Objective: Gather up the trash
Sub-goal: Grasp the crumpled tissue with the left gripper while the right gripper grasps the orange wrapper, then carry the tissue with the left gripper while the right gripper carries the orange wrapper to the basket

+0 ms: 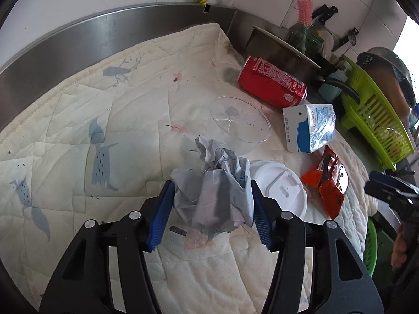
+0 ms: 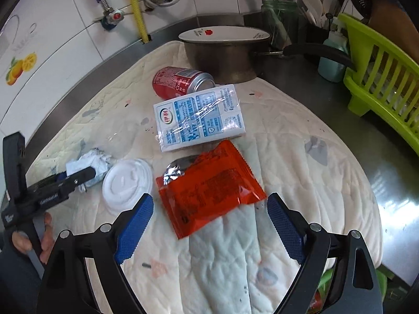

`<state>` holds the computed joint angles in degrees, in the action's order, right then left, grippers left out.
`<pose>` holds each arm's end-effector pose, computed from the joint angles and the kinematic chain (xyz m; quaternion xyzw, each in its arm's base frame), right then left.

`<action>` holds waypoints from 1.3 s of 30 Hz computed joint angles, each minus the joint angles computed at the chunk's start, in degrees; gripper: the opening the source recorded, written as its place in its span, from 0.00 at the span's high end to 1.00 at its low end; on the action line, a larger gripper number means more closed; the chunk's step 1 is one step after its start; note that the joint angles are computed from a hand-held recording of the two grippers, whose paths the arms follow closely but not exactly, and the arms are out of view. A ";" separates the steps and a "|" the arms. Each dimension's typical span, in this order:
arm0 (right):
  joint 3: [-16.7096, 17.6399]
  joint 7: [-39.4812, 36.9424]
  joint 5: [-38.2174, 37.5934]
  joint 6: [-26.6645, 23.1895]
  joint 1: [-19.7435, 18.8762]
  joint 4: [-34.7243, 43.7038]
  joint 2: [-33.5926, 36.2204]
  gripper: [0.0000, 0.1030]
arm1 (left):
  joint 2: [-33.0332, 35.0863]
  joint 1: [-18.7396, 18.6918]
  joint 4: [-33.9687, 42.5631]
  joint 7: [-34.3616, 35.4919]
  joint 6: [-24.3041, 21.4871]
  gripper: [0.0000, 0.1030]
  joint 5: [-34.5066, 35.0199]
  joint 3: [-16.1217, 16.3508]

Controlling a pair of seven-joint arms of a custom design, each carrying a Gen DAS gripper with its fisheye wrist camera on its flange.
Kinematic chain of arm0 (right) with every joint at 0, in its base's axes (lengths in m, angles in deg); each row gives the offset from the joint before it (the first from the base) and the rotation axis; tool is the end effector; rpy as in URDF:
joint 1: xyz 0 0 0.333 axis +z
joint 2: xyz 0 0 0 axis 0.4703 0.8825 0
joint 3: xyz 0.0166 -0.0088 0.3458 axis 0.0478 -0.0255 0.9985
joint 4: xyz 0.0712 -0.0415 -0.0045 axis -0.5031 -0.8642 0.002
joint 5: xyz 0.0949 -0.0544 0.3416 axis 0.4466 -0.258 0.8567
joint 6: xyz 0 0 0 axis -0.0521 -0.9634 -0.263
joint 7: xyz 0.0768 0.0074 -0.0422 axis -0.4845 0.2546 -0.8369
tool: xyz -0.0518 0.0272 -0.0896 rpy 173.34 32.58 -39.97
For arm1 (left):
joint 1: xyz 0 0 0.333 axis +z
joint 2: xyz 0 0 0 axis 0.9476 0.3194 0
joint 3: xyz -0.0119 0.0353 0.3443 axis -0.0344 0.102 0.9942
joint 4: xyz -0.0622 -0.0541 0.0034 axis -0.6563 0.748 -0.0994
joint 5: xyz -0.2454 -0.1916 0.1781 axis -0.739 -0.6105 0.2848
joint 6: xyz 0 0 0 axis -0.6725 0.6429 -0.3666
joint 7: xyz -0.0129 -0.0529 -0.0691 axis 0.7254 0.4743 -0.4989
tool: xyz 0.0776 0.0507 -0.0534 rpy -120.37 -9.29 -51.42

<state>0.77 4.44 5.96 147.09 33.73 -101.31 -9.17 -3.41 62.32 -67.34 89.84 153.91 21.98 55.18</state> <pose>0.5018 0.0314 0.4949 -0.8045 0.5189 -0.0686 0.2806 0.4107 -0.2074 0.4572 -0.7665 0.5523 -0.2874 0.1579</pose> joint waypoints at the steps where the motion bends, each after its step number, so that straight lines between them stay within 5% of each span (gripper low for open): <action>1: 0.12 0.27 -0.37 -0.29 0.08 0.90 0.99 0.17 | -0.04 0.21 -0.26 -0.12 0.64 0.47 0.34 0.08; 14: -0.01 1.36 -0.57 -4.73 -0.70 6.32 9.65 0.23 | -0.74 1.49 -0.35 -2.39 1.42 0.63 4.48 -0.67; 20: -0.32 -0.69 0.86 -4.46 -1.21 4.20 7.74 0.53 | -1.60 1.94 -0.63 -4.55 1.54 0.69 6.03 -1.30; 27: -1.24 -5.63 6.93 -7.18 -2.36 1.24 3.14 0.72 | -3.07 1.51 -1.29 -6.69 0.53 0.71 6.67 -1.71; 39: -4.17 -12.23 8.91 -7.75 -3.94 -7.96 -10.67 0.76 | -10.32 -0.57 -2.65 -9.09 -3.33 0.72 5.82 -4.08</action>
<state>-3.40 -7.78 14.86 139.34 29.78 -109.27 -19.84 -13.73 61.75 -70.00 80.76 150.59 27.80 51.10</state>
